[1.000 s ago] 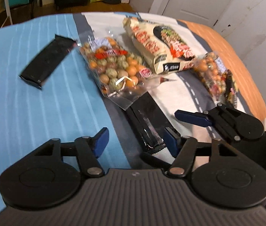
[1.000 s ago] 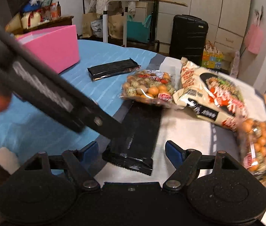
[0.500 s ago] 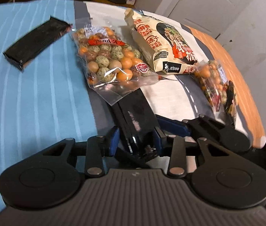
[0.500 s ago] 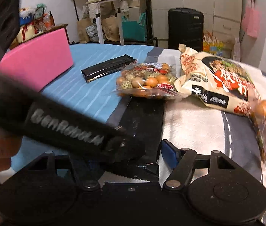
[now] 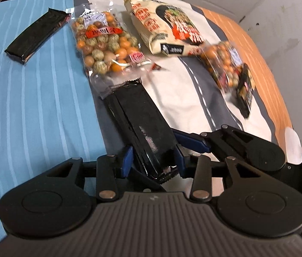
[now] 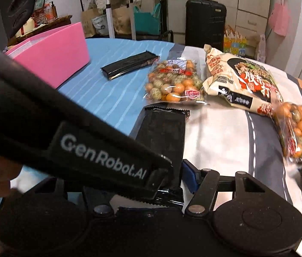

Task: Organize snacks
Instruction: 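Grasp the black-wrapped bar with both grippers together, then carry the black-wrapped bar with both grippers down into the pink box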

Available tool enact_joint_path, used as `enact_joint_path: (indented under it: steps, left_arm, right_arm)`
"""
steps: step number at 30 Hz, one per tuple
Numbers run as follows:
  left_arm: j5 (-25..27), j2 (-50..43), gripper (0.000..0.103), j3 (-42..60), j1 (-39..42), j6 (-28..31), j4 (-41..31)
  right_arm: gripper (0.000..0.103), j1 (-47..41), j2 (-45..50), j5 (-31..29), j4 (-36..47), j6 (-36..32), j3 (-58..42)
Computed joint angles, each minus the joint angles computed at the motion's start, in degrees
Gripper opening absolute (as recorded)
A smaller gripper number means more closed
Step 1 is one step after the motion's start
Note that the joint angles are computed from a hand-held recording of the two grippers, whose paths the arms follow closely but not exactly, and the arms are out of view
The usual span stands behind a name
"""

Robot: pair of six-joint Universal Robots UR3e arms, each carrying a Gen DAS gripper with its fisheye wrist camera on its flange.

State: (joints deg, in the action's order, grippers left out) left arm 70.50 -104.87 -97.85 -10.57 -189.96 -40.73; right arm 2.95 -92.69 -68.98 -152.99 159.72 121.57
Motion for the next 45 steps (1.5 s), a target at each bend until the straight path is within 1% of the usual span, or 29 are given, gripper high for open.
enact_joint_path:
  steps: [6,13,20,26,32,34,38,40,43,45]
  left_arm:
    - [-0.2,4.9,0.039,-0.2,-0.7,1.0,-5.8]
    - [-1.2,12.0,0.04,0.7,-0.3,3.4,-15.3]
    - [-2.6,20.9,0.04,-0.1,2.6,5.3,-22.3]
    - [-3.8,29.7,0.04,0.7,7.1,8.0,-31.5]
    - [-2.3,37.5,0.039,2.5,11.7,9.9,-39.6]
    - [-3.0,40.3,0.04,2.6,15.0,11.4,-42.1]
    - [-6.8,46.0,0.04,2.7,25.6,17.8,-48.8]
    - [-8.8,47.6,0.04,3.8,31.2,21.5,-52.6]
    - [-11.9,48.0,0.04,6.8,40.4,27.5,-58.5]
    - [-12.7,46.5,0.04,8.9,44.5,30.1,-60.2]
  right_arm:
    - [0.067,-1.0,-7.5,1.5,7.6,-0.6,0.9]
    - [0.067,-1.3,-13.7,2.6,18.8,-2.0,-2.9]
    - [0.066,2.8,-16.2,0.3,22.1,-1.1,-7.3]
    - [0.066,9.0,-15.9,-3.2,24.4,-0.8,-13.5]
    - [0.065,15.1,-11.1,-4.6,26.5,0.5,-22.3]
    - [0.065,17.3,-9.2,-5.3,25.6,0.8,-24.6]
    - [0.065,21.7,-3.0,-7.1,23.9,0.2,-31.0]
    - [0.065,22.9,0.2,-6.7,22.9,-0.9,-34.2]
    - [0.065,24.2,6.9,-5.3,22.8,-2.8,-41.7]
    - [0.065,25.1,13.2,-4.1,25.1,-3.6,-50.1]
